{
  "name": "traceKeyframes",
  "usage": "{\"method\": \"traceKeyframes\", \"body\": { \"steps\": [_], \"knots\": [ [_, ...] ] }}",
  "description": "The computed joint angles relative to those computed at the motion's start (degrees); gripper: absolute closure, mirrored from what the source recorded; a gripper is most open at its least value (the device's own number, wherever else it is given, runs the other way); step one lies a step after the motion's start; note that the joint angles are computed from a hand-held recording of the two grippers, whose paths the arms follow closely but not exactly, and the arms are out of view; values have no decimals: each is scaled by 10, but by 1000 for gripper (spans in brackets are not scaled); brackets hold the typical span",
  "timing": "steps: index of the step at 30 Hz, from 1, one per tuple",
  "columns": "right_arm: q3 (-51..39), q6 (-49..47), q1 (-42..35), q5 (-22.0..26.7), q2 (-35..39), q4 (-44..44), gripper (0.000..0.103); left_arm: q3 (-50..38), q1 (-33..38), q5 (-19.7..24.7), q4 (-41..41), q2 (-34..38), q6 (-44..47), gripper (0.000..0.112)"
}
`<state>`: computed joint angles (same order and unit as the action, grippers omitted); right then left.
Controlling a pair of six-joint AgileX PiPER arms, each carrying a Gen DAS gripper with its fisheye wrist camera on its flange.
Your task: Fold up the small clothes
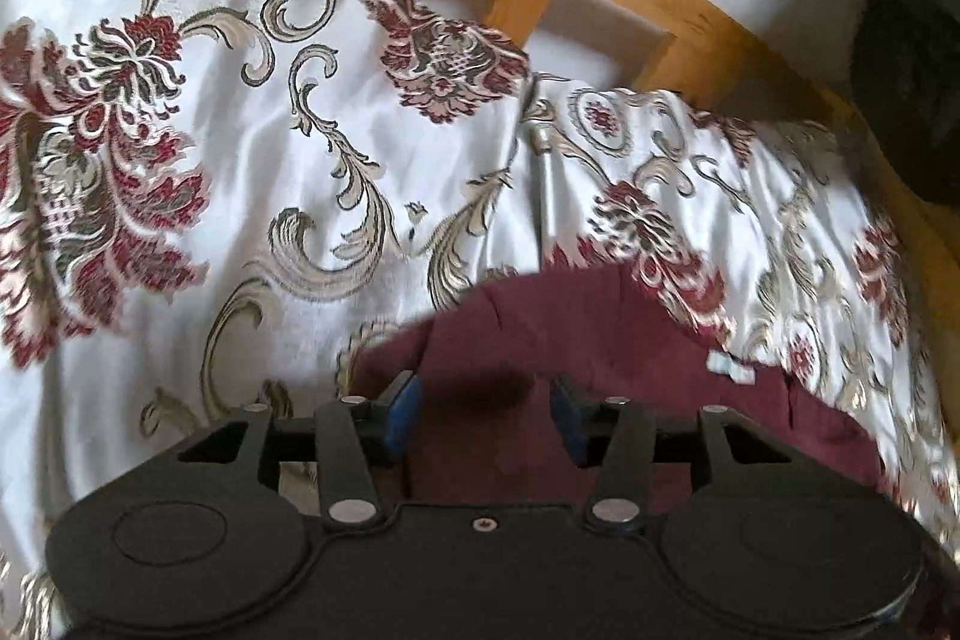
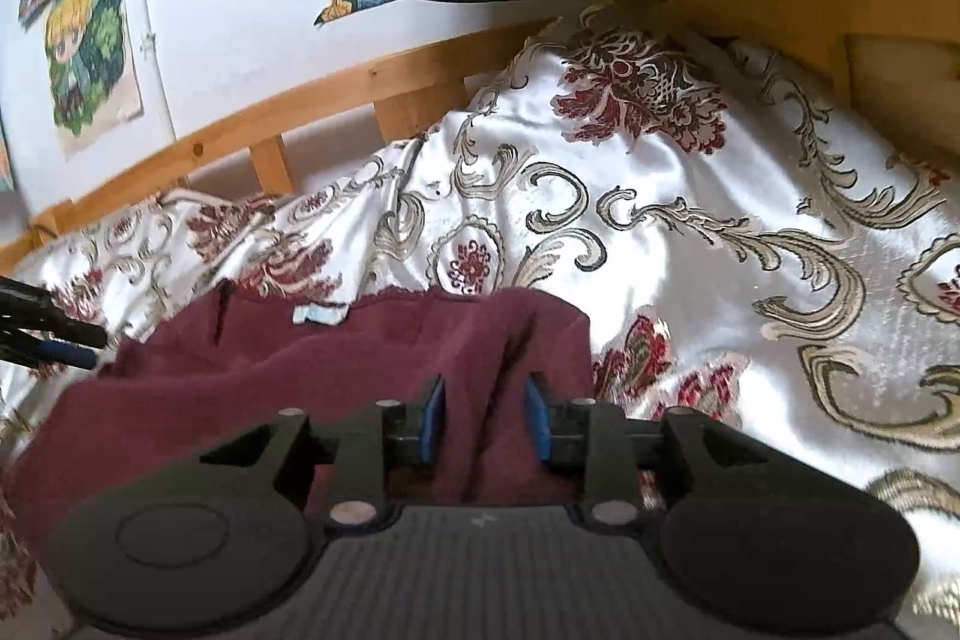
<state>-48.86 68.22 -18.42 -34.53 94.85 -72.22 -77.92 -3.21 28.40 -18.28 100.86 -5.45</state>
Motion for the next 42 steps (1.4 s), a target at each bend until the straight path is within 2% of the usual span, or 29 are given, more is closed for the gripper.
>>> {"method": "traceKeyframes", "body": {
  "steps": [3, 6, 8, 10, 11, 14, 16, 18, 20, 23, 27, 29, 31, 32, 36, 37, 38, 39, 40, 41, 42],
  "knots": [
    [-11, 24, -9, -16, 13, -18, 70, -56, -11, 41, 66, 40, -47, 63],
    [-13, 33, -14, -26, 17, -29, 75, -76, -19, 54, 55, 57, -31, 65],
    [-17, 42, -14, -29, 21, -41, 87, -64, -23, 35, 35, 53, -18, 75],
    [-15, 35, -14, -29, 21, -36, 92, -59, -35, 21, 69, 49, -33, 101],
    [-11, 28, -13, -29, 19, -29, 95, -58, -43, 16, 91, 46, -39, 104],
    [12, -44, -10, -34, 4, 33, 98, -18, -69, -53, 194, 14, -103, 105],
    [37, -134, -5, -45, -14, 108, 98, 14, -76, -112, 243, -13, -152, 105],
    [58, -215, 0, -57, -28, 176, 98, 36, -82, -158, 326, -29, -225, 105],
    [60, -236, 6, -52, -29, 195, 98, 21, -86, -144, 379, -20, -273, 105],
    [41, -186, 11, -15, -19, 154, 98, -3, -93, -107, 419, 7, -316, 105],
    [23, -138, 19, 19, -9, 105, 98, 1, -103, -89, 482, 30, -372, 104],
    [23, -134, 24, 32, -6, 101, 97, -14, -107, -60, 474, 48, -376, 99],
    [25, -138, 27, 40, -6, 108, 94, -19, -108, -46, 468, 55, -398, 87],
    [27, -141, 27, 40, -8, 111, 90, -14, -109, -46, 480, 53, -426, 81],
    [37, -159, 31, 53, -29, 118, 72, 6, -102, -55, 463, 28, -449, 39],
    [38, -163, 35, 61, -36, 118, 65, 17, -103, -55, 482, 17, -477, 30],
    [40, -164, 37, 66, -44, 115, 55, 35, -106, -57, 508, 0, -512, 27],
    [44, -170, 40, 70, -53, 118, 51, 50, -108, -59, 524, -16, -533, 20],
    [54, -188, 45, 77, -68, 135, 39, 75, -110, -66, 546, -38, -562, 13],
    [63, -200, 47, 82, -82, 144, 30, 102, -114, -69, 581, -61, -602, 10],
    [68, -204, 49, 84, -92, 146, 27, 118, -122, -64, 612, -76, -638, 10]
  ]
}}
